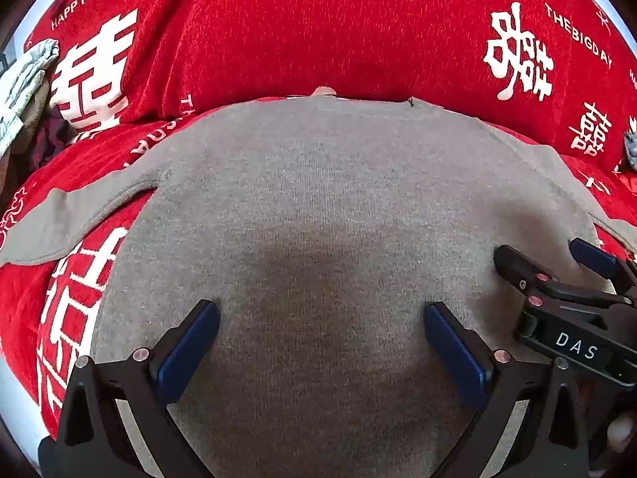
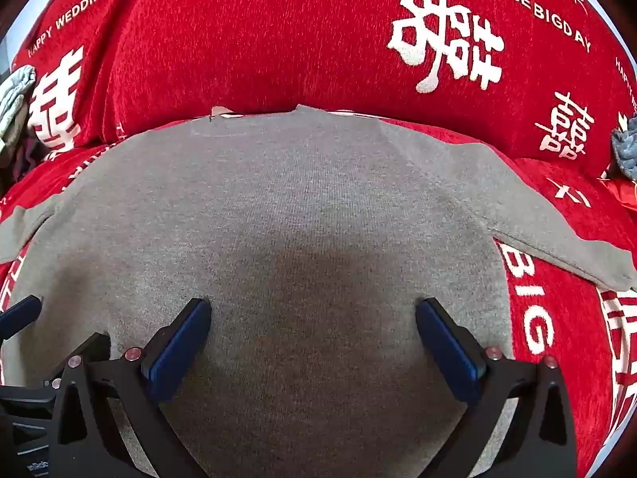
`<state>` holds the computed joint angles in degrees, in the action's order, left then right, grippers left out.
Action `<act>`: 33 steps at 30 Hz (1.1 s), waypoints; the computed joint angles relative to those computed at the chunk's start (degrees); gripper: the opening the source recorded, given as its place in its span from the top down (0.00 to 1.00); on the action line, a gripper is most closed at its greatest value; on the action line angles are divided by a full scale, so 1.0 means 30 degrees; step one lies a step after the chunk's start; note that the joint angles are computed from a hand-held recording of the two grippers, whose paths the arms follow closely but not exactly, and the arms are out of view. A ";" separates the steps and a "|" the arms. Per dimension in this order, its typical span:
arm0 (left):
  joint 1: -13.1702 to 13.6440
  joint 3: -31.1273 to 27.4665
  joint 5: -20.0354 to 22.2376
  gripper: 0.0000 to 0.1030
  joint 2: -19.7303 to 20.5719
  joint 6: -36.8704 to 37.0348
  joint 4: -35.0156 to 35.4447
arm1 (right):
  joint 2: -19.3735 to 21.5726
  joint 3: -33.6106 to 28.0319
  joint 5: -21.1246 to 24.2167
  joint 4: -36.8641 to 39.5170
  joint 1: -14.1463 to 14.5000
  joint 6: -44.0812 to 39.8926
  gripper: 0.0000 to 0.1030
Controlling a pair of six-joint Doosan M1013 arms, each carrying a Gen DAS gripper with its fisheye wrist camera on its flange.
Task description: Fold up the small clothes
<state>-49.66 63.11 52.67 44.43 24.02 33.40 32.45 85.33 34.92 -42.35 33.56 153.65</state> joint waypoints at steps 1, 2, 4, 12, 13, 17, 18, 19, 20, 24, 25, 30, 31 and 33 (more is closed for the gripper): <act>0.0002 0.0055 -0.0101 0.00 -0.0018 -0.0048 0.0127 | 0.0005 -0.0021 0.0038 0.0038 0.0002 -0.0043 0.00; 0.0002 0.0222 -0.0276 0.00 -0.0074 -0.0188 0.0296 | 0.0011 -0.0042 0.0064 0.0070 0.0002 -0.0071 0.00; -0.0048 0.0325 -0.0375 0.00 -0.0080 -0.0438 0.0583 | 0.0030 -0.0073 0.0084 0.0099 -0.0011 -0.0112 0.00; 0.0034 0.0227 -0.0261 0.00 -0.0055 0.0216 -0.0060 | 0.0143 -0.0262 0.0337 0.0398 -0.0023 -0.0621 0.00; 0.0075 0.0240 -0.0304 0.00 -0.0076 0.0401 -0.0251 | 0.0162 -0.0319 0.0393 0.0603 -0.0039 -0.0839 0.00; 0.0142 0.0210 -0.0092 0.00 -0.0133 0.0905 -0.0821 | 0.0242 -0.0471 0.0473 0.1210 -0.0099 -0.1575 0.00; 0.0138 0.0174 0.0053 0.00 -0.0135 0.0953 -0.0874 | 0.0256 -0.0462 0.0414 0.1015 -0.0100 -0.1471 0.00; 0.0134 0.0115 0.0272 0.00 -0.0135 0.0896 -0.0869 | 0.0278 -0.0505 0.0471 0.1163 -0.0115 -0.1681 0.00; 0.0123 0.0087 0.0449 0.00 -0.0139 0.0764 -0.0810 | 0.0297 -0.0559 0.0542 0.1398 -0.0135 -0.1966 0.00; 0.0216 0.0101 0.0848 0.00 -0.0251 0.0662 -0.0974 | 0.0385 -0.0990 0.1279 0.2999 -0.0236 -0.3609 0.00; 0.0252 0.0115 0.0897 0.00 -0.0287 0.0657 -0.1064 | 0.0375 -0.1087 0.1537 0.3230 -0.0232 -0.3784 0.00; 0.0354 0.0053 0.1366 0.00 -0.0404 0.0265 -0.1040 | -0.0138 -0.0751 0.1655 0.1375 0.0069 -0.1554 0.00; 0.0355 0.0004 0.1459 0.00 -0.0402 0.0238 -0.0989 | -0.0233 -0.0724 0.1614 0.1280 0.0086 -0.1482 0.00; 0.0349 -0.0131 0.1722 0.00 -0.0376 0.0171 -0.0841 | -0.0405 -0.0681 0.1634 0.0979 0.0150 -0.1343 0.00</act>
<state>-48.61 62.72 57.83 43.30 24.53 30.88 31.23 83.29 39.83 -39.41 34.01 149.62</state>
